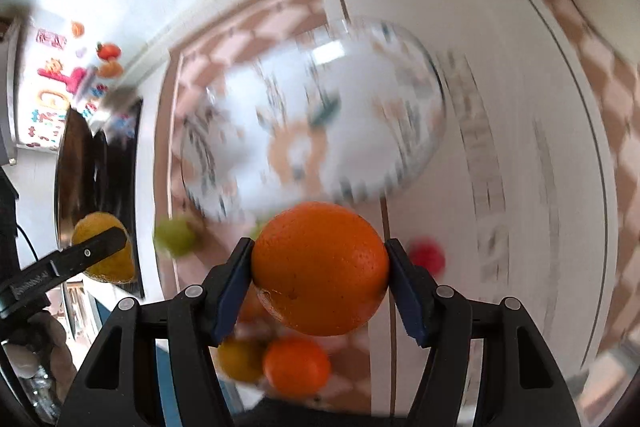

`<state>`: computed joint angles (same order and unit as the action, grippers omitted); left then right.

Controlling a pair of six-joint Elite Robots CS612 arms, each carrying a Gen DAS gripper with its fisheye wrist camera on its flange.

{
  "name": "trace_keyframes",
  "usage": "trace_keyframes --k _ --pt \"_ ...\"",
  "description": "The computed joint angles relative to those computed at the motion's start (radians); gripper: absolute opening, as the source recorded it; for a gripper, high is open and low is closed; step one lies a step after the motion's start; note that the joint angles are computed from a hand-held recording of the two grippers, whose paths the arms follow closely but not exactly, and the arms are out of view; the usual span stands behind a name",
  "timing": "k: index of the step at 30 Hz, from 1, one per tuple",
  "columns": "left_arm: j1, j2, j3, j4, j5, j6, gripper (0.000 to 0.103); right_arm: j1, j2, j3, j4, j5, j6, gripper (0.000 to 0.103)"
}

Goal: Organize fruits
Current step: 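Place the yellow citrus on the plate with the left tool while the right tool places the orange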

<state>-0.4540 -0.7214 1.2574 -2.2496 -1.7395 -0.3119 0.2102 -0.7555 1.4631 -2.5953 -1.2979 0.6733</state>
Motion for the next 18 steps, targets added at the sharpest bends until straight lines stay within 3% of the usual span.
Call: trace_keyframes --k 4,8,10,18 --pt "-0.006 0.106 -0.184 0.093 -0.043 -0.007 0.061 -0.013 0.084 -0.153 0.092 -0.040 -0.072 0.067" --pt "-0.004 0.234 -0.395 0.269 -0.112 -0.027 0.061 -0.019 0.158 -0.284 0.206 -0.072 -0.164 0.067" --pt "-0.007 0.284 -0.482 0.346 -0.109 -0.031 0.061 -0.020 0.189 -0.342 0.266 -0.091 -0.205 0.067" --pt "-0.016 0.358 -0.613 0.455 -0.114 -0.029 0.061 -0.033 0.233 -0.409 0.326 -0.059 -0.271 0.067"
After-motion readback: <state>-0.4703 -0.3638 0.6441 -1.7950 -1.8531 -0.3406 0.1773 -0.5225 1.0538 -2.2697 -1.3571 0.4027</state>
